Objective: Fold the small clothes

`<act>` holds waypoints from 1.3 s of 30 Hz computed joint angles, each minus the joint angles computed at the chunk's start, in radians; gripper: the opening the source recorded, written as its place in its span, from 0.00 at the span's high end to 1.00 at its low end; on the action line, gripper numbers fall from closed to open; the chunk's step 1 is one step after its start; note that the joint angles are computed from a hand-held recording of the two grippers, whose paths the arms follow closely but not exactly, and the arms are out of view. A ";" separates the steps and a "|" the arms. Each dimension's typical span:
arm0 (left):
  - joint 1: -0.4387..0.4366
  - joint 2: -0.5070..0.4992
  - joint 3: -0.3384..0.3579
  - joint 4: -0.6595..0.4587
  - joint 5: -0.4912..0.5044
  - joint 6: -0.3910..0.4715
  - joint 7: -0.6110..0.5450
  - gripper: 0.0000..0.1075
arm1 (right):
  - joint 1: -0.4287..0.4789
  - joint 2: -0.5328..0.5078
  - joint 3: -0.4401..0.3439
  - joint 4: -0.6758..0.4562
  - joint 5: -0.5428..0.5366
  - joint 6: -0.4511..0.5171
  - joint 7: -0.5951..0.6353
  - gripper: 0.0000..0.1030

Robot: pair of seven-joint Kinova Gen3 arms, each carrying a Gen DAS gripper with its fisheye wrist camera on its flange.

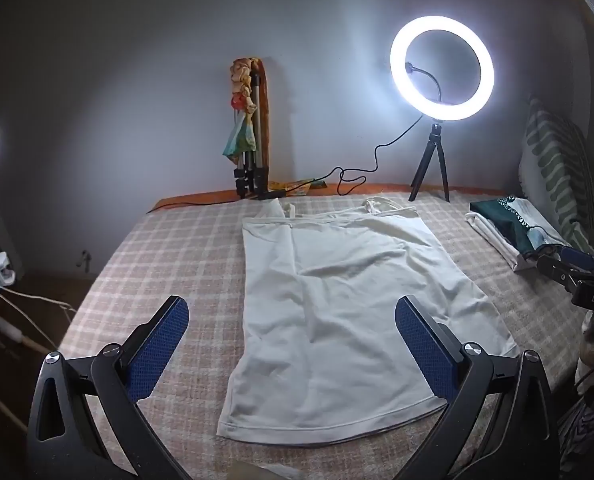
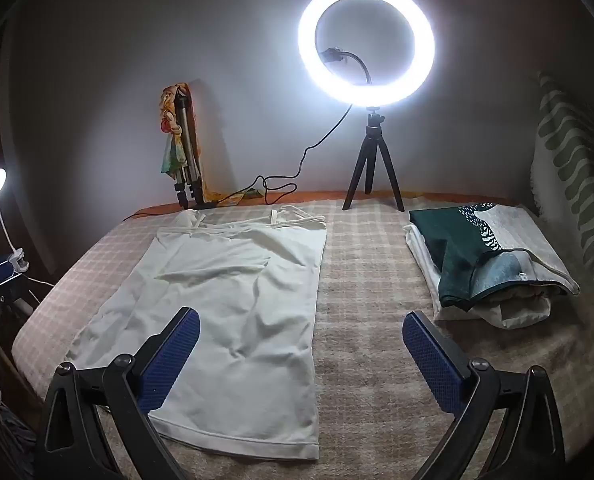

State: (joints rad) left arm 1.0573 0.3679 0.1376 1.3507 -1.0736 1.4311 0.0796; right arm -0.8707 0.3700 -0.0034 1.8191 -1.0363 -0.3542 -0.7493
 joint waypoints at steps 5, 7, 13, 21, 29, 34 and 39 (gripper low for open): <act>0.004 0.005 0.000 -0.012 0.003 0.008 -0.009 0.05 | -0.007 0.000 0.005 0.000 -0.015 -0.005 0.017 0.00; 0.009 0.011 -0.001 -0.023 0.002 0.016 -0.015 0.05 | -0.004 0.000 0.001 0.000 -0.014 -0.005 0.019 0.00; 0.005 -0.002 -0.003 0.003 -0.003 0.009 0.013 0.04 | -0.001 0.000 -0.007 0.001 -0.018 -0.013 0.024 0.00; 0.004 0.000 0.000 -0.006 -0.010 0.019 0.007 0.04 | 0.004 0.000 -0.016 0.003 -0.013 -0.020 0.020 0.00; 0.005 0.001 -0.002 -0.008 -0.010 0.021 0.003 0.04 | 0.009 0.002 -0.014 0.002 0.004 -0.014 0.005 0.00; 0.006 0.002 -0.002 -0.009 -0.011 0.022 0.004 0.05 | 0.005 0.003 -0.010 0.001 0.002 -0.015 0.005 0.00; 0.007 0.004 -0.003 -0.012 -0.014 0.026 0.001 0.05 | 0.004 0.005 -0.010 -0.001 0.002 -0.015 0.004 0.00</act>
